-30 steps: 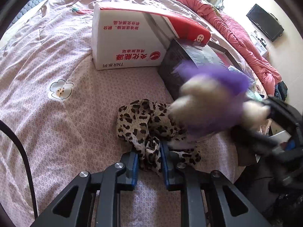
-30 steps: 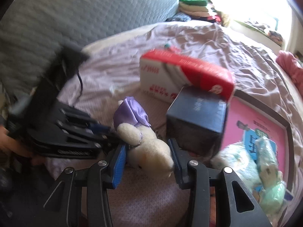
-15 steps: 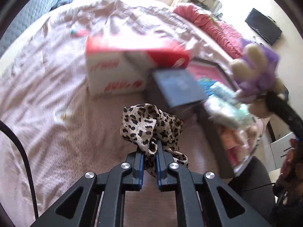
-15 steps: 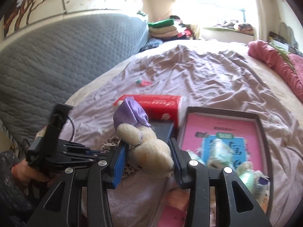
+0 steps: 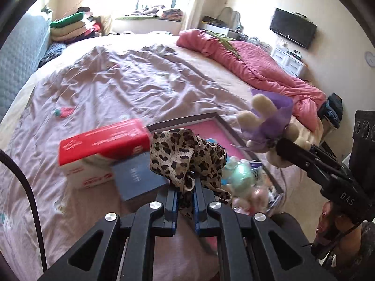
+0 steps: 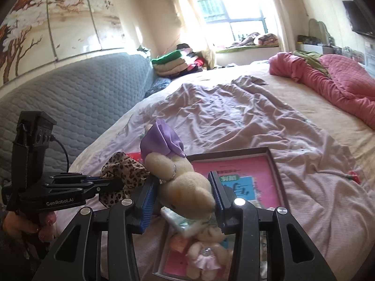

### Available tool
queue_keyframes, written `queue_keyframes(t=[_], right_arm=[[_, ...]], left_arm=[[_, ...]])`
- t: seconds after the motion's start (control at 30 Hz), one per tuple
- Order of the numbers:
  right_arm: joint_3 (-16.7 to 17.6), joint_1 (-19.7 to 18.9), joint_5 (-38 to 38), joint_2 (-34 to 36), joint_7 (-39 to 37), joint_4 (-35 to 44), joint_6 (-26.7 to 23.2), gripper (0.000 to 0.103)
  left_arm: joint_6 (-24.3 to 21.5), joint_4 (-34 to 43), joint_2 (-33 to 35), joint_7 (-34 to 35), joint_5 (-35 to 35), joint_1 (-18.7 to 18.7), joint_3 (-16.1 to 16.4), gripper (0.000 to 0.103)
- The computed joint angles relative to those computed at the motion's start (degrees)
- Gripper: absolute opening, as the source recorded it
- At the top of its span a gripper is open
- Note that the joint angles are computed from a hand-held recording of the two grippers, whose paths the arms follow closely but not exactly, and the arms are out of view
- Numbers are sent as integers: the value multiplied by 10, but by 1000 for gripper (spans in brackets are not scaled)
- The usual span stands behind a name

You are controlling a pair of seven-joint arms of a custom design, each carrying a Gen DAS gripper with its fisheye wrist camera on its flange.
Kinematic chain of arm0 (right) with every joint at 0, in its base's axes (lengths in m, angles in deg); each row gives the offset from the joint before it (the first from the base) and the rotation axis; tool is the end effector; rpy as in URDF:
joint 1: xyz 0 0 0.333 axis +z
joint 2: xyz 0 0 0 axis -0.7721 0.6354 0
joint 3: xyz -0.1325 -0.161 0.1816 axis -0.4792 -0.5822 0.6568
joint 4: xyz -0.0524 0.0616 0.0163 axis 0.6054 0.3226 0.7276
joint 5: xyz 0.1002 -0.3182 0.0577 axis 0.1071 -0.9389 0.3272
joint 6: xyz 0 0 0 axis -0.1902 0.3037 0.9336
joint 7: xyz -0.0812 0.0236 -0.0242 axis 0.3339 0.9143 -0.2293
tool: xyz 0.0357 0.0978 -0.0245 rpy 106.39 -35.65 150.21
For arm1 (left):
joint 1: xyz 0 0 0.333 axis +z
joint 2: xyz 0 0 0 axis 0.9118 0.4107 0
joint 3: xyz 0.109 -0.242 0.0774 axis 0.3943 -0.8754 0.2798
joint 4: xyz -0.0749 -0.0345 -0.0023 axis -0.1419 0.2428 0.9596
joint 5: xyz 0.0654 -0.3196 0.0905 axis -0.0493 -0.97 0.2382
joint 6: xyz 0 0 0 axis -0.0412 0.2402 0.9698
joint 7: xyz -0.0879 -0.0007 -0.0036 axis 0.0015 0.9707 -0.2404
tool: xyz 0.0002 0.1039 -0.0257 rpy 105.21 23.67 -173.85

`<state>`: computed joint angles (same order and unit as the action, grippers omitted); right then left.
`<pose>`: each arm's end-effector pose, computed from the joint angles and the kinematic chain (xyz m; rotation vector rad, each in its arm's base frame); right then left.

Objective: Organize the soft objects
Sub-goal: 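Carry the cloth and bunny over the tray and lower them in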

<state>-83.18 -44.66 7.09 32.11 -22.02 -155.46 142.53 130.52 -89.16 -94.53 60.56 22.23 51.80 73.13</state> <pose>0.4578 0.0166 0.6414 -1.9038 0.8891 -0.1111 0.3874 -0.2344 0.6417 -2.0548 1.5985 -0.8416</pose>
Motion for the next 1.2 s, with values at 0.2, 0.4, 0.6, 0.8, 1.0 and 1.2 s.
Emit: queue_keyframes(t=[0.2,0.4,0.6,0.8,1.0,1.2], right_arm=[[-5,-16,-15,13,22,7,10,45],[-3,-30,-32,37,39,7,22,45],[4,-38,-41,56,43,5,39,45],[14,-41,-54,76,53,5,58,45],[28,-38,-84,88,55,-3,93,45],[33,-32,-93,102,54,-2,94,47]], left_arm=[[-5,73,83,-16,16,-9,-19,10],[-17,114,139,-21,31,-31,-23,10],[-30,132,169,-18,41,-46,-19,10],[-22,127,179,-14,34,-49,-12,10],[-14,120,187,-9,25,-50,-9,10],[-5,110,192,-3,11,-48,-6,11]])
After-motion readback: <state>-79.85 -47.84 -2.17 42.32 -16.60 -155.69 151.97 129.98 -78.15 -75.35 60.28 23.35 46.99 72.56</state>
